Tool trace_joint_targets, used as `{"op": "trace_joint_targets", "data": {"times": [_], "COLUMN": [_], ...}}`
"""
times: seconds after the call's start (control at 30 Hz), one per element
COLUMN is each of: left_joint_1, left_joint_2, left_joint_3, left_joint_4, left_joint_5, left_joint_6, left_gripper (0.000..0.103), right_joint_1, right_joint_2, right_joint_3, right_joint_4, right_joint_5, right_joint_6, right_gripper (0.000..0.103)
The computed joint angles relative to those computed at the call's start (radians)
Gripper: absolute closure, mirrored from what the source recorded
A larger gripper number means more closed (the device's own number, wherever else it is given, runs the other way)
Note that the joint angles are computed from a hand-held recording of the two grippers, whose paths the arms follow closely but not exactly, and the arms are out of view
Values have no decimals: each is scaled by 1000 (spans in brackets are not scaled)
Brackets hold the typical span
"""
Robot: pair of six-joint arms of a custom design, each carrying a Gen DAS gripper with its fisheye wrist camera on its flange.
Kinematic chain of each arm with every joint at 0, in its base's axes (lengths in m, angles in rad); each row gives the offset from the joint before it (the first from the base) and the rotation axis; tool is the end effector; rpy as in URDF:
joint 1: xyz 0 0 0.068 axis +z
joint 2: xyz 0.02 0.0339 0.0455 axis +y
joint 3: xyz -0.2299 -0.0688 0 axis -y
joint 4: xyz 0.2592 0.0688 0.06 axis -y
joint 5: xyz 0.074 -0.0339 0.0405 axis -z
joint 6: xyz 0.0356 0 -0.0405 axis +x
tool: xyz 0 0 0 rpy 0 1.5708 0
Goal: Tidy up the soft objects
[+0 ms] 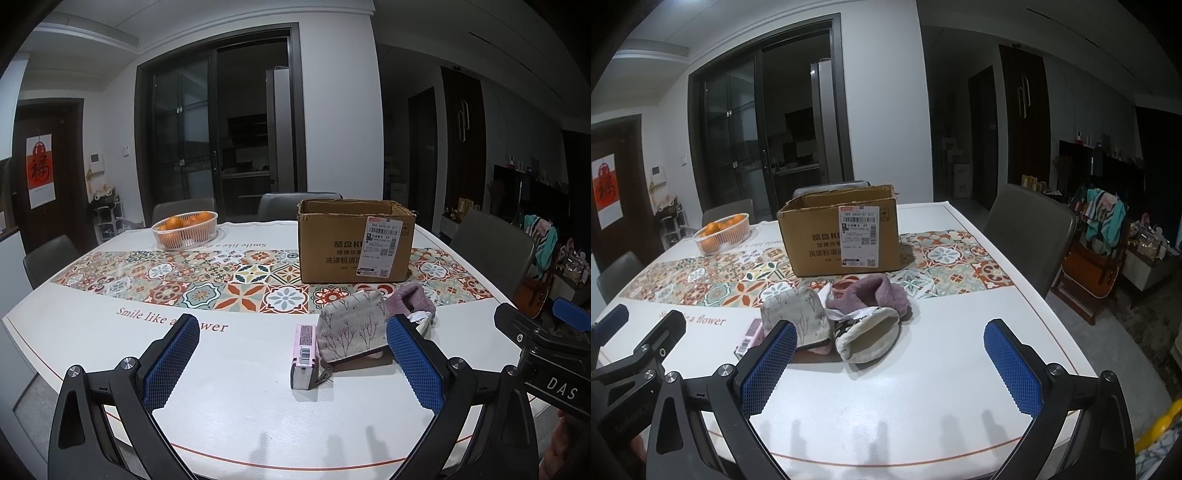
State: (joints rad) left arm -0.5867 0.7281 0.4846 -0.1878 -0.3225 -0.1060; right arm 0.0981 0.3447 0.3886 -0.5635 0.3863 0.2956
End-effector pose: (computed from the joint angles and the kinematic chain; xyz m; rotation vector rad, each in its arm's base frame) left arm 0.1831 -0.1081 0.2172 0.2696 1.9623 -0.1270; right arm 0.1534 0.0016 0.2094 0.4313 2.0067 -0.1598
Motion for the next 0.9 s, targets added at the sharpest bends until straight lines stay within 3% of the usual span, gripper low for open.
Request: {"op": "trace_joint_targets", "data": {"times": [0.9], "left_joint_1": [7], "left_joint_2": [0], "left_joint_3": [-7], "left_joint_4": [3], "left_joint_5": [15], "left_joint_6": [-1], "left_gripper": [0], "right_joint_1": [-2], "right_joint_2": [2], "right_joint_3": [-2], "right_joint_4": [4], "right_joint_5": [0], "right_joint_6": [-3], "right_gripper": [0]}}
